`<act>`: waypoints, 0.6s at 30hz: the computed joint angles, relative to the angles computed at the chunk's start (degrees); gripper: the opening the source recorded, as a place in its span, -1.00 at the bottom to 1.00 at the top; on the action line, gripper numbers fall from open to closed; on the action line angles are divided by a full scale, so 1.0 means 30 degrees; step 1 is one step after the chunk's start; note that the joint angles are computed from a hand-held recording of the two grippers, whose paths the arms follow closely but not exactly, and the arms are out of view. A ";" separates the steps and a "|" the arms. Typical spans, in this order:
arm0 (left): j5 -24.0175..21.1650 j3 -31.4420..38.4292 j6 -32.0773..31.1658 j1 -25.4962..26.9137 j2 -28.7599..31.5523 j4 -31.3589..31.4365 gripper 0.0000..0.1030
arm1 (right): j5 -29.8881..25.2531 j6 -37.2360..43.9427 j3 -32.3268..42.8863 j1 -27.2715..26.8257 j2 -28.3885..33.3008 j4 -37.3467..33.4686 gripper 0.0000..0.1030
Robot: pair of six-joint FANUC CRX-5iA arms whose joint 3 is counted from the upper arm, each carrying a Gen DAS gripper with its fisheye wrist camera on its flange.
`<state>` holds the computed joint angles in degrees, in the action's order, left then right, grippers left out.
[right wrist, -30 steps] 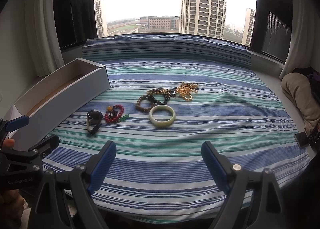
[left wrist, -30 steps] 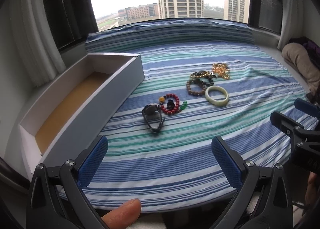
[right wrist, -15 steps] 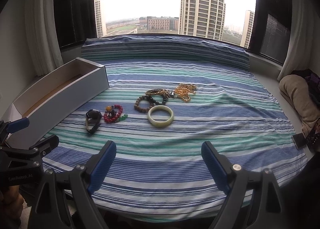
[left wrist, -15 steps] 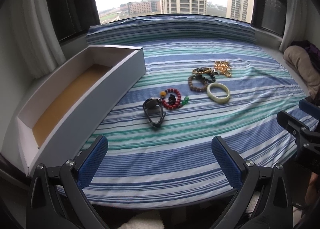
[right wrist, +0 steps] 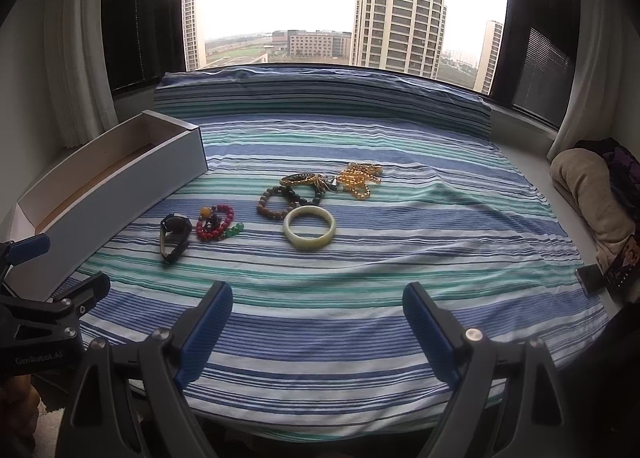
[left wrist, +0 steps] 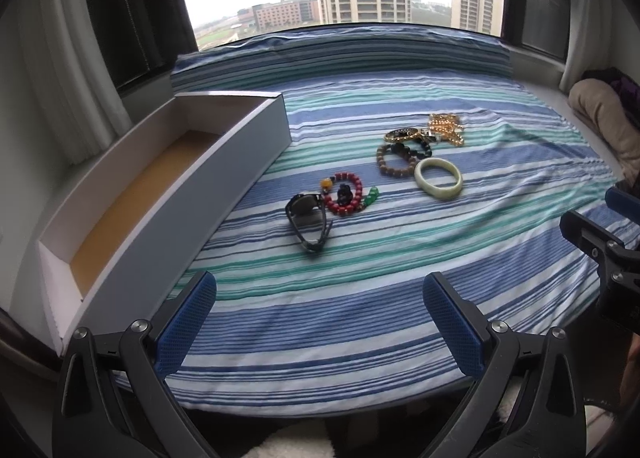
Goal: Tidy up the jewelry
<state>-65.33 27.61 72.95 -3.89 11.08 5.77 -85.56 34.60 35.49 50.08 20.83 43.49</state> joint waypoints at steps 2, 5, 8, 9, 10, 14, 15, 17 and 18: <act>0.0078 0.0034 -0.0016 -0.0029 0.0017 -0.0027 0.99 | -0.0013 -0.0032 0.0015 -0.0023 0.0019 0.0117 0.72; 0.0133 0.0052 -0.0075 -0.0020 0.0046 0.0017 0.99 | -0.0106 0.0049 0.0240 -0.0049 0.0197 0.0278 0.73; 0.0083 0.0103 -0.0006 -0.0023 0.0084 0.0030 0.99 | -0.0215 0.0152 0.0388 -0.0072 0.0303 0.0296 0.73; 0.0077 0.0131 0.0022 -0.0013 0.0121 0.0060 0.99 | -0.0252 0.0186 0.0443 -0.0082 0.0336 0.0272 0.73; 0.0075 0.0142 0.0061 -0.0008 0.0138 0.0082 0.99 | -0.0297 0.0233 0.0540 -0.0088 0.0390 0.0257 0.73; 0.0085 0.0075 0.0106 0.0048 0.0131 0.0168 0.99 | -0.0373 0.0211 0.0600 -0.0063 0.0463 0.0416 0.73; 0.0070 0.0032 0.0060 0.0078 0.0110 0.0189 0.99 | -0.0380 0.0194 0.0600 -0.0054 0.0470 0.0425 0.72; 0.0038 -0.0030 0.0012 0.0096 0.0089 0.0162 0.99 | -0.0395 0.0246 0.0624 -0.0055 0.0465 0.0341 0.72; 0.0032 -0.0049 -0.0007 0.0088 0.0084 0.0098 0.99 | -0.0408 0.0267 0.0624 -0.0047 0.0462 0.0291 0.72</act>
<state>-65.23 27.46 72.93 -3.63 11.33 6.07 -86.78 35.40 37.36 49.93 22.22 44.37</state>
